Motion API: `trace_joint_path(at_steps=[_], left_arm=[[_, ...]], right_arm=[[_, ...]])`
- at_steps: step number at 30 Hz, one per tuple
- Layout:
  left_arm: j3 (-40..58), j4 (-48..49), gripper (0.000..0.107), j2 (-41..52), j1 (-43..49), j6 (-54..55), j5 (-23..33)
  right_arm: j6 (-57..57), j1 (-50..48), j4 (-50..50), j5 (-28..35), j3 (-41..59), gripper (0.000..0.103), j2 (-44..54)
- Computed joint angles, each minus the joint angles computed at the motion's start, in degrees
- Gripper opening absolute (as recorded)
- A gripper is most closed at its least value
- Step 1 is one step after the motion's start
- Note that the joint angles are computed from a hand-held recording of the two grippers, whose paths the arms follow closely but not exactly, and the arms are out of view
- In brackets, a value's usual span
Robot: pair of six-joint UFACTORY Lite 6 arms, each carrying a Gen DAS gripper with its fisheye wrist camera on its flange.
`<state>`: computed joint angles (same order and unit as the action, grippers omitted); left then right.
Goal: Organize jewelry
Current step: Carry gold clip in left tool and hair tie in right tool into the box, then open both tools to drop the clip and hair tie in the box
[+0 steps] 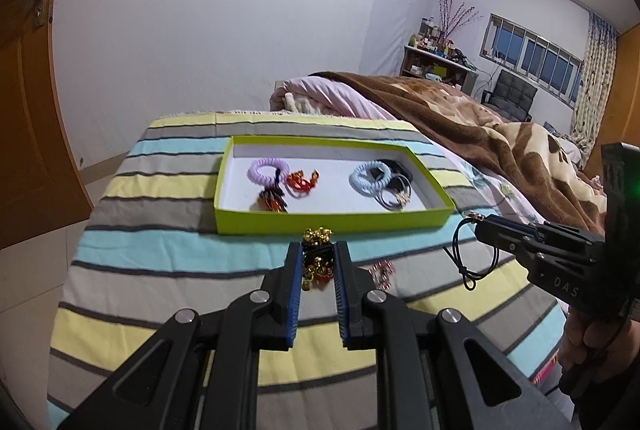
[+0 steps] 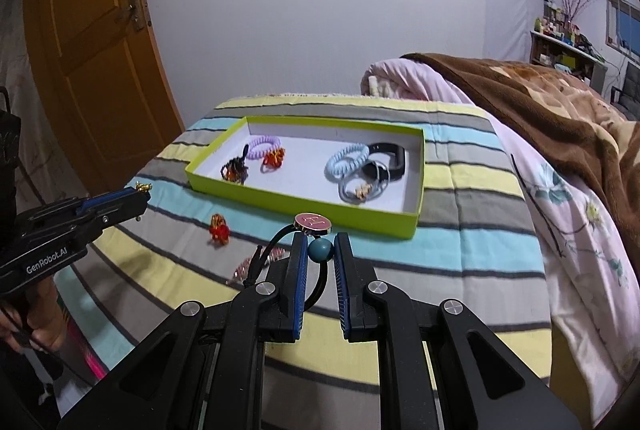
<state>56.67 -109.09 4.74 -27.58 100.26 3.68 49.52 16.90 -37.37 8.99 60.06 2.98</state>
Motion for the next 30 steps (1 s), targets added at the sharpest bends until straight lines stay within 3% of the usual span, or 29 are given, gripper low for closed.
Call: trace_joint_path(at_steps=[22,30], left_arm=[[23.4,43.3,0.016,19.8,2.9,-40.4,1.9],[33.2,50.7,0.016,28.2,3.0,-47.2,3.2]], right_arm=[[-30.5,-4.2,26.4,1.6,22.0,0.014,17.8],[-37.4,-5.7,33.2,3.3,32.2,0.014,27.1]])
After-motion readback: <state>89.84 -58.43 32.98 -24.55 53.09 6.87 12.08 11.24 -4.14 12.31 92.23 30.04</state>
